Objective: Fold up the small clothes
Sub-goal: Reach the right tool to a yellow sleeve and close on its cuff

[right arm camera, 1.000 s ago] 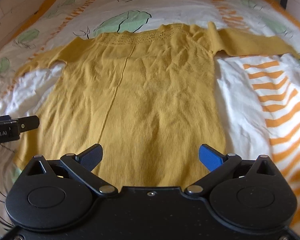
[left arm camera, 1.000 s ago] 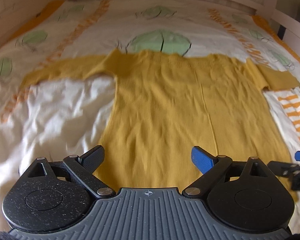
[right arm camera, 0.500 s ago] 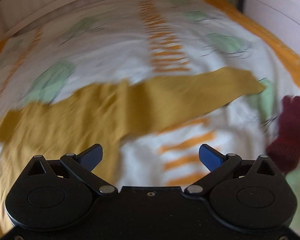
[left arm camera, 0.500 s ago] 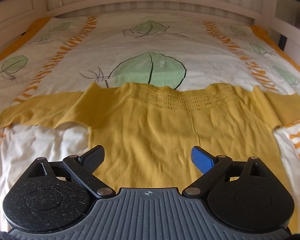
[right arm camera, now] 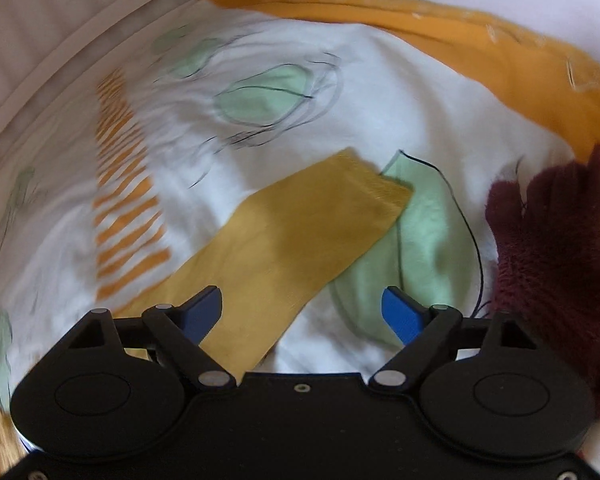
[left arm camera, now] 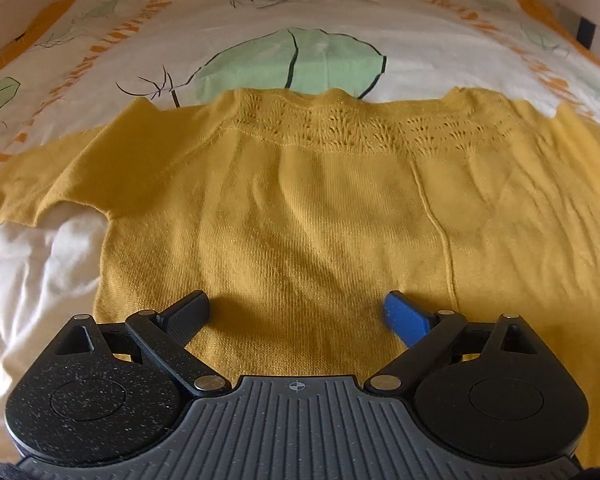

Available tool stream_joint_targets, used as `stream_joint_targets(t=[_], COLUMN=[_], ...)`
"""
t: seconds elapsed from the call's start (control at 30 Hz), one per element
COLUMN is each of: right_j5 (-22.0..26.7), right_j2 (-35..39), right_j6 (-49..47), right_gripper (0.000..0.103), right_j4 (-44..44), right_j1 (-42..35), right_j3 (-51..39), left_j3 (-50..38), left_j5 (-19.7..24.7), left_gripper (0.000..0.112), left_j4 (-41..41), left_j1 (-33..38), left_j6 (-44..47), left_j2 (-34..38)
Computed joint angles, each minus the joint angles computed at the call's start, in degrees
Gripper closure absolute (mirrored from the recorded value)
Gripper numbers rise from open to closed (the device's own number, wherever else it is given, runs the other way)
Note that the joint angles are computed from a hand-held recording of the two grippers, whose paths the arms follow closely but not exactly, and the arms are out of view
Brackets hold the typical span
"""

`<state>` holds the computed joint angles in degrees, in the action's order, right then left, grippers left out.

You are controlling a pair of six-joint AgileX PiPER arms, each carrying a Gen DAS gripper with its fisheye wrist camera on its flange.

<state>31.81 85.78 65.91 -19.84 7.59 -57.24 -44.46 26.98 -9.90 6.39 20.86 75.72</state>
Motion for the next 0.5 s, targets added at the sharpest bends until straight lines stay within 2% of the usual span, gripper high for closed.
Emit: stream_joint_targets(t=[0.13, 0.27, 0.4, 0.47, 0.5], right_j5=[-4.48, -7.88, -8.42, -9.57, -10.23], right_j2=[2.48, 4.70, 6.45, 6.46, 6.23], right_j6=[2.94, 4.23, 6.46, 4.32, 3.02], right_gripper=[0.015, 0.015, 0.041, 0.066, 0.083], right_j4=[-1.26, 0.01, -4.13, -3.07, -1.31], right_j1=[-2.96, -5.28, -4.69, -4.76, -4.95], right_j3=[1.13, 1.36, 0.18, -0.04, -0.14], left_j3=[2.53, 0.71, -4.22, -6.24, -7.18], left_j5=[-2.02, 0.82, 6.13, 8.42, 9.88], left_gripper=[0.015, 0.009, 0.010, 0.011, 0.012], left_j4=[-4.18, -3.53, -3.80, -4.82, -5.04], left_j1=[1.16, 1.91, 2.81, 3.51, 3.98], left_j6=[3.59, 2.15, 3.24, 5.95, 6.91], left_j2=[-1.58, -0.75, 2.42, 3.69, 3.92])
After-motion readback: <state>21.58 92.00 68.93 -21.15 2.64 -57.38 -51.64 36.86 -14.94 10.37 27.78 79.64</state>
